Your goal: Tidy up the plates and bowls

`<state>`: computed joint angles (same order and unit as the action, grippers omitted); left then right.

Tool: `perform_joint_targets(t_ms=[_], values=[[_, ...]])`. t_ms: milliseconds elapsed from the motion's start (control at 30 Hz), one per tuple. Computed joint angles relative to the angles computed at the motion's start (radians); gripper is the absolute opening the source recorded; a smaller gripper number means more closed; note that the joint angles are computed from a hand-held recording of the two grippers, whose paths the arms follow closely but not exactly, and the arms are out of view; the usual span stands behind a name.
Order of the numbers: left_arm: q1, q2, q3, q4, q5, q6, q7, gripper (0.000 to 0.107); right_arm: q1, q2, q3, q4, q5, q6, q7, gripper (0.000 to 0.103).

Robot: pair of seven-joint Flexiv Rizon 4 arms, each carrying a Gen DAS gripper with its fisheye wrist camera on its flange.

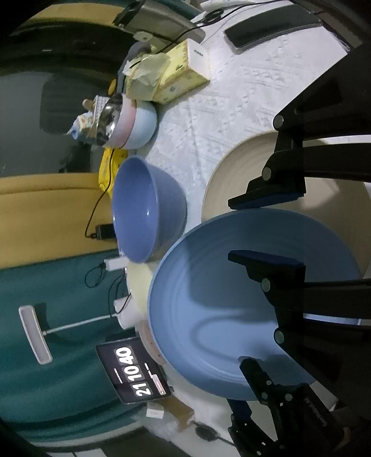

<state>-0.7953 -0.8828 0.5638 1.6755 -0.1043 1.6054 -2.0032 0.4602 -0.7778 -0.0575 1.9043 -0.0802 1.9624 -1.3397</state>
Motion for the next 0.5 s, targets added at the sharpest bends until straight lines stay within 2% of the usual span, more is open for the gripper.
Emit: perform_joint_targets(t_ms=[500], values=[[0.055, -0.033, -0.074, -0.122, 0.074, -0.088, -0.014, 0.046, -0.07, -0.019, 0.014, -0.013, -0.021, -0.018, 0.019, 0.032]])
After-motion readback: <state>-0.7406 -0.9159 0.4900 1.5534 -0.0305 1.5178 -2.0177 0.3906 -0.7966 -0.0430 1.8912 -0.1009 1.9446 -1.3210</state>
